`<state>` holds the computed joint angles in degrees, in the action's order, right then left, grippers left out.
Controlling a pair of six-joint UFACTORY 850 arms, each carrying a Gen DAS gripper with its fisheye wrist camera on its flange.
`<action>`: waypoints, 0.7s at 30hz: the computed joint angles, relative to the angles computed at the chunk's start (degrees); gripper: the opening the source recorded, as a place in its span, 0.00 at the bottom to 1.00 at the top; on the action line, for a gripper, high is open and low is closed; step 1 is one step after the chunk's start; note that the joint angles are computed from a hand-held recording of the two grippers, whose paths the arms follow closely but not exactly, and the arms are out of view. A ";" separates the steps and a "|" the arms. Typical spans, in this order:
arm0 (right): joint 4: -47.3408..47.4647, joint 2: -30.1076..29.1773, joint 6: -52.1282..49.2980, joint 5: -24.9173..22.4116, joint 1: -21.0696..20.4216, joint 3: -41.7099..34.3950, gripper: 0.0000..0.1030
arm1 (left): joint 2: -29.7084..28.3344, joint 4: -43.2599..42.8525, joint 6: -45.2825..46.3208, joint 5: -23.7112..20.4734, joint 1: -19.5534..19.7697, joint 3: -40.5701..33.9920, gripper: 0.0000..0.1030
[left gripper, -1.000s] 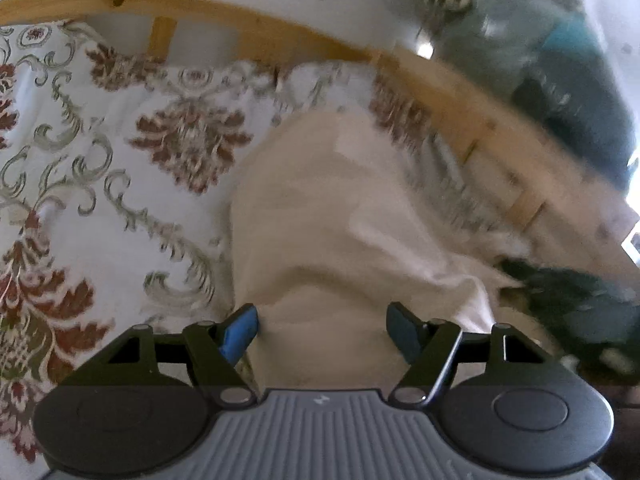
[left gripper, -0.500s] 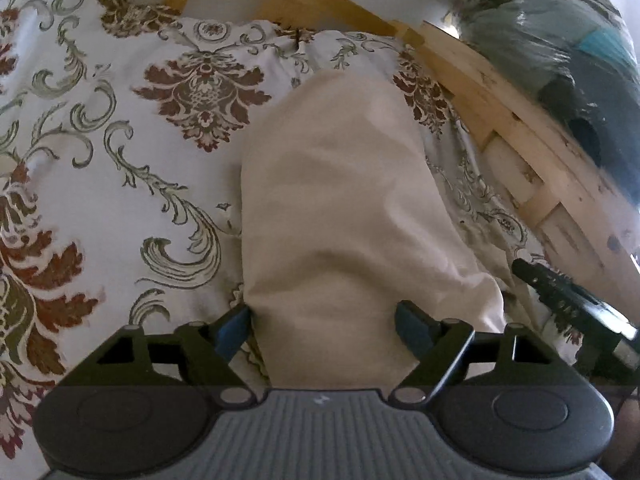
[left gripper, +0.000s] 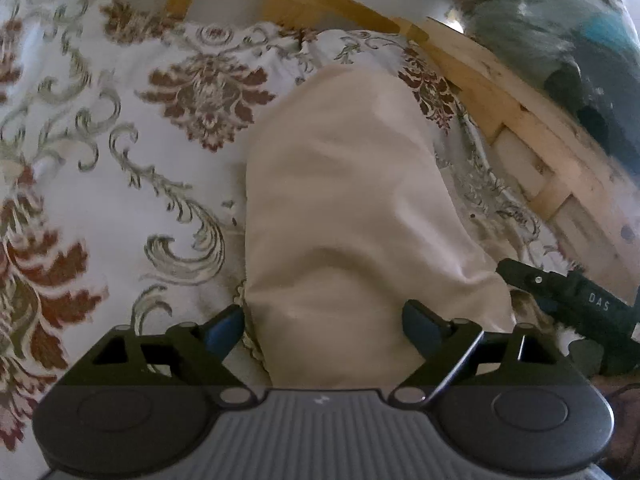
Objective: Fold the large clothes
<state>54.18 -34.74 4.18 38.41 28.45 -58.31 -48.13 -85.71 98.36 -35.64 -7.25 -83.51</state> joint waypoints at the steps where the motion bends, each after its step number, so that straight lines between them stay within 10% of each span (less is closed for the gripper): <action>1: 2.11 -0.54 -2.91 -0.33 0.44 -0.96 0.98 | 0.69 -1.97 2.99 1.31 -0.46 1.01 0.87; 7: 19.44 -3.36 -24.41 0.13 2.84 -5.50 0.76 | 2.85 -5.12 9.00 5.70 -2.33 3.12 0.86; 12: 21.06 -2.97 -24.46 1.69 3.06 -4.54 0.48 | -1.81 3.48 -4.01 -7.87 1.91 -4.18 0.89; 21: 16.41 -3.09 -17.46 2.90 2.87 -3.22 0.50 | -16.52 13.57 -30.59 -21.90 4.26 -23.27 0.88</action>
